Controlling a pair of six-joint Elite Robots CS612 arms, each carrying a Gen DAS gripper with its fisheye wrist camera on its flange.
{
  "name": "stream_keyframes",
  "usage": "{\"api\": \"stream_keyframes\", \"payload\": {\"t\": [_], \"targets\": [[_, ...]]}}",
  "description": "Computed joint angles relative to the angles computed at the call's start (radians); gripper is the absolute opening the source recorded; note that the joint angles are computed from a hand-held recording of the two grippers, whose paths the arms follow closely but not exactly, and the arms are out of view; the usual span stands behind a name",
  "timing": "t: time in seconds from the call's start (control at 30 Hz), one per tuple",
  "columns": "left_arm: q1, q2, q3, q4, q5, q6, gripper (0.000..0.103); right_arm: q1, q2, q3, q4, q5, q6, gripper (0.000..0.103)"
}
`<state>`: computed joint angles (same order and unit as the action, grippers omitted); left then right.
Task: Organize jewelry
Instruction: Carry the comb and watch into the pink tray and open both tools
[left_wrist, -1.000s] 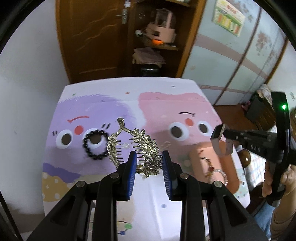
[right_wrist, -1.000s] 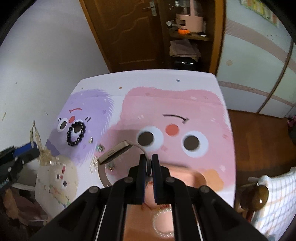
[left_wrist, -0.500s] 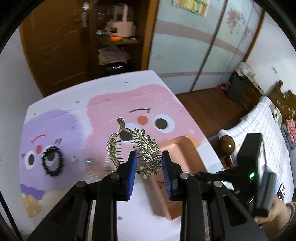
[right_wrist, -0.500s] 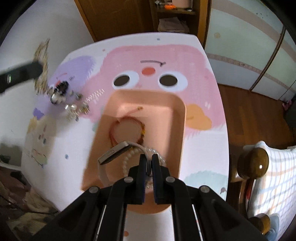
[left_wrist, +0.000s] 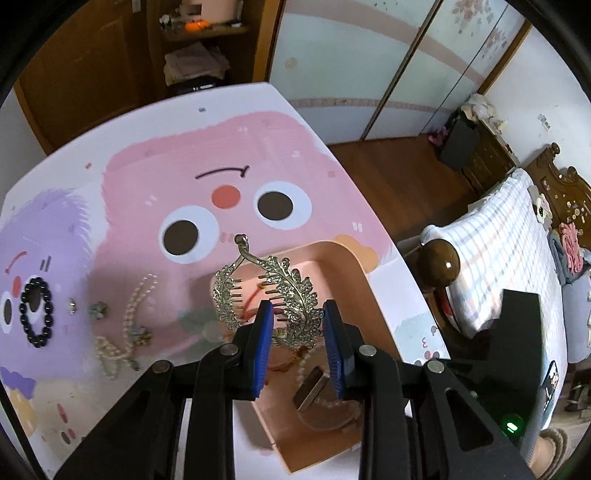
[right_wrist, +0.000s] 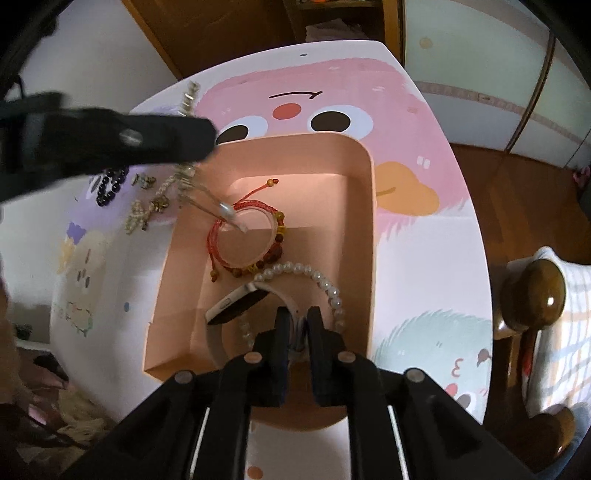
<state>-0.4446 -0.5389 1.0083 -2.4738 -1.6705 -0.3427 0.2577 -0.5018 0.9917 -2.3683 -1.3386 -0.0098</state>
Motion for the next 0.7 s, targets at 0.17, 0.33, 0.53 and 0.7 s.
{"api": "stream_keyframes", "payload": {"t": [0.17,0.33,0.53,0.7], "targets": [[-0.003,0.033,-0.049,0.055,-0.015,0.0,0.025,-0.012,-0.023,0.051,-0.056,0.055,0.021,0.012],[-0.006,0.063,-0.092,0.099,-0.023,0.002,0.025,-0.017,-0.042,0.085,-0.101,0.064,0.04,0.012],[-0.009,0.08,-0.116,0.124,-0.031,0.013,0.028,-0.018,-0.046,0.093,-0.122,0.062,0.054,0.012],[-0.011,0.064,-0.091,0.085,-0.016,0.026,0.061,-0.02,-0.047,0.093,-0.122,0.083,0.062,0.012]]}}
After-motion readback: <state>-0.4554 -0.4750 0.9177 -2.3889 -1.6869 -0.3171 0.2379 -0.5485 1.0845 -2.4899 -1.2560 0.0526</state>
